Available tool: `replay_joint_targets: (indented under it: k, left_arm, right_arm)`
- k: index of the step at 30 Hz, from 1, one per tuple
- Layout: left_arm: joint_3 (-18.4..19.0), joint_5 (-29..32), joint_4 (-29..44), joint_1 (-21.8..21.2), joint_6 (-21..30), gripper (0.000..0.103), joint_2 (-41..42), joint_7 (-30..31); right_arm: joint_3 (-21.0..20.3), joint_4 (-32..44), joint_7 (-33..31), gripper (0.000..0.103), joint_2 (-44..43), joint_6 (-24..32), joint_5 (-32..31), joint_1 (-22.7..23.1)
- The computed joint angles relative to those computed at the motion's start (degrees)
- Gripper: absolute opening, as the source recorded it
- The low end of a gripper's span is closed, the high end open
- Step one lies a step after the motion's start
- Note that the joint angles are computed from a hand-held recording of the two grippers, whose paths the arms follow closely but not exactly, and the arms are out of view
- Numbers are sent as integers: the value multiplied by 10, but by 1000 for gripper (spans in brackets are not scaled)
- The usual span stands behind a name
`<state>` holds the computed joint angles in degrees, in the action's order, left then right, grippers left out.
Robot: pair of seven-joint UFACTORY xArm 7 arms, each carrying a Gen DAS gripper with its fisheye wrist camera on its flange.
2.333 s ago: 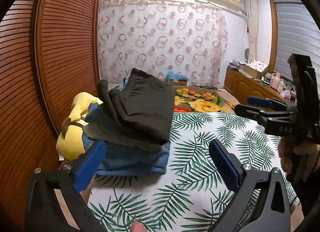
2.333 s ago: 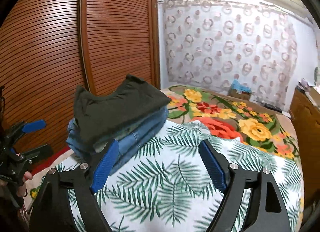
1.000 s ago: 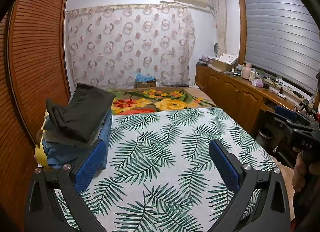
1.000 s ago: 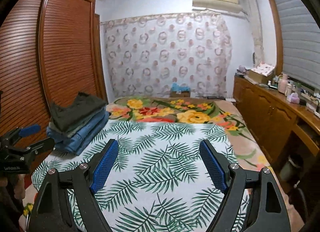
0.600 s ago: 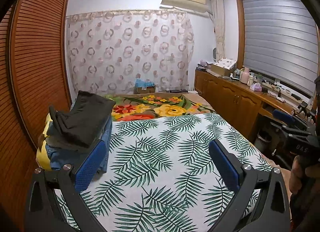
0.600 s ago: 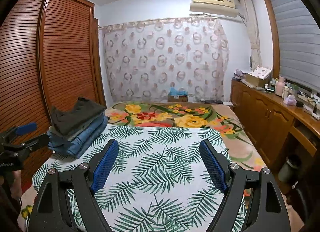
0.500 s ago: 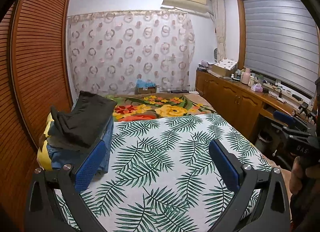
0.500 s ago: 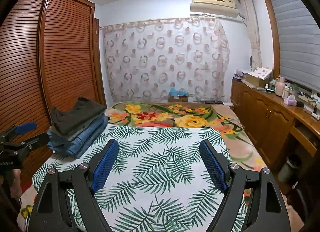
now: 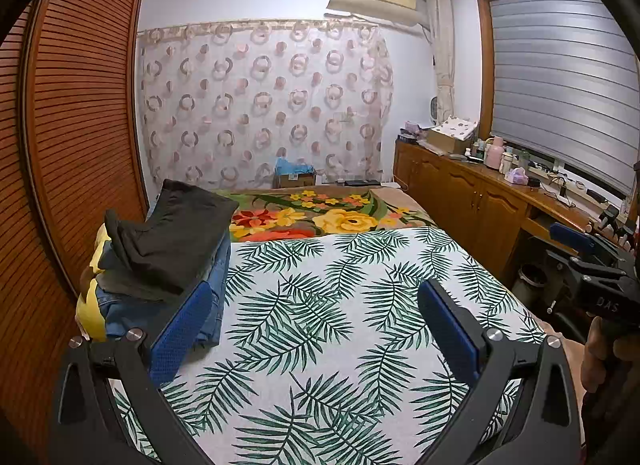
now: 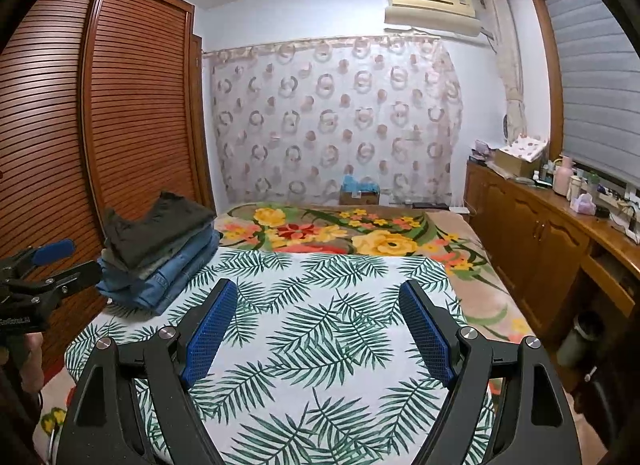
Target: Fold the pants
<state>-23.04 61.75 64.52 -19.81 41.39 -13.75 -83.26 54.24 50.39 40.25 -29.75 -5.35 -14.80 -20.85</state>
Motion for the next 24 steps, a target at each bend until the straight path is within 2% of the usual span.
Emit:
replay_joint_targets:
  k: [14,24]
  left_arm:
    - [0,0,-2,1,-1,103,-1,1]
    - [0,-1,-2,2,-2,103,-1,1]
  right_arm:
    - [-17,-6,-11,84,10,-6,2,17]
    - [-19,-5,-15,84,7,-4,1,13]
